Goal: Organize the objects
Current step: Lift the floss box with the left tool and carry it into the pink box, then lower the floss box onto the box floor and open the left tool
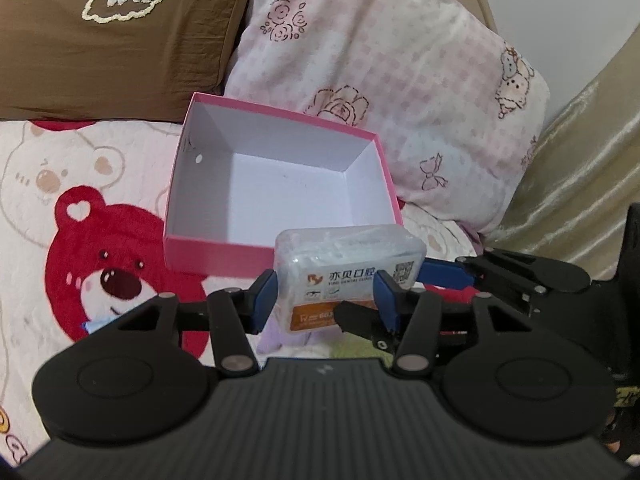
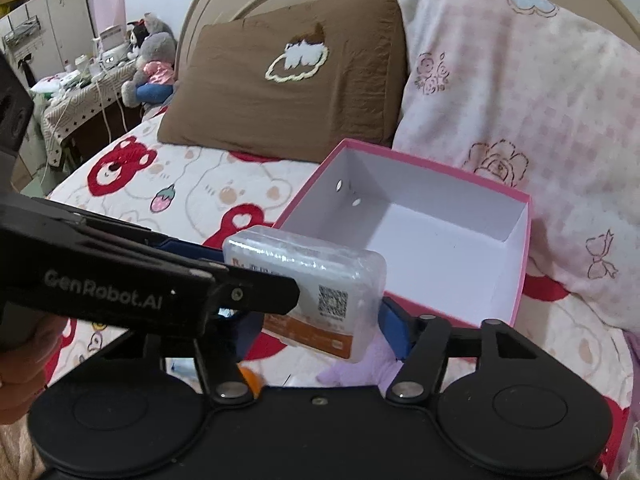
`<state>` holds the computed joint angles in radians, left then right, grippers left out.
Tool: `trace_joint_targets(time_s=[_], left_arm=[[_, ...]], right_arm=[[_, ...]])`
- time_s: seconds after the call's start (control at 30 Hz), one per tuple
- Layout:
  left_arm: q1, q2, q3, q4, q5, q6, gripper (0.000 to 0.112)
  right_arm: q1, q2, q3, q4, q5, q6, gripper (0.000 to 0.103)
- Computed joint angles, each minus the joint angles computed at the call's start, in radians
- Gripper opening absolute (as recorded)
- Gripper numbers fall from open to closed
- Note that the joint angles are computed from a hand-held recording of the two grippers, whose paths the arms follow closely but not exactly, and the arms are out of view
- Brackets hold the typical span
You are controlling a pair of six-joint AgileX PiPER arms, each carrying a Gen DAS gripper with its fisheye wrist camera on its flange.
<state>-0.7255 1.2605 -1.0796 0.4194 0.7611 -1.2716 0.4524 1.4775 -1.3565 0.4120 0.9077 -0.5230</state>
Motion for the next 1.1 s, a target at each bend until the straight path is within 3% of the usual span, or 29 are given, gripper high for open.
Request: trace_joint_targets(time_s=[0.17, 0.4, 0.67, 1.1], left_arm=[[0.098, 0.069, -0.029, -0.056, -0.063, 0.140, 0.051], [0.270, 0.240, -0.094, -0.334, -0.186, 0.435, 0.051], [0.335, 0.453, -0.262, -0.404, -0.162, 0.517, 0.051], [0.423, 0.674, -0.370, -0.539, -0.214, 0.652, 0.050]], right_arm=[[-0.028, 0.072, -0.046, 0.044, -0.028, -0.021, 0.061], [-0.074, 0.217, -0.146, 0.065, -0.035, -0.019, 0.057], [-0.131, 0.422, -0.322, 0.101, 0.006, -0.032, 0.054], [-0.129, 0.722, -0.625, 0.047, 0.089, 0.039, 0.050]])
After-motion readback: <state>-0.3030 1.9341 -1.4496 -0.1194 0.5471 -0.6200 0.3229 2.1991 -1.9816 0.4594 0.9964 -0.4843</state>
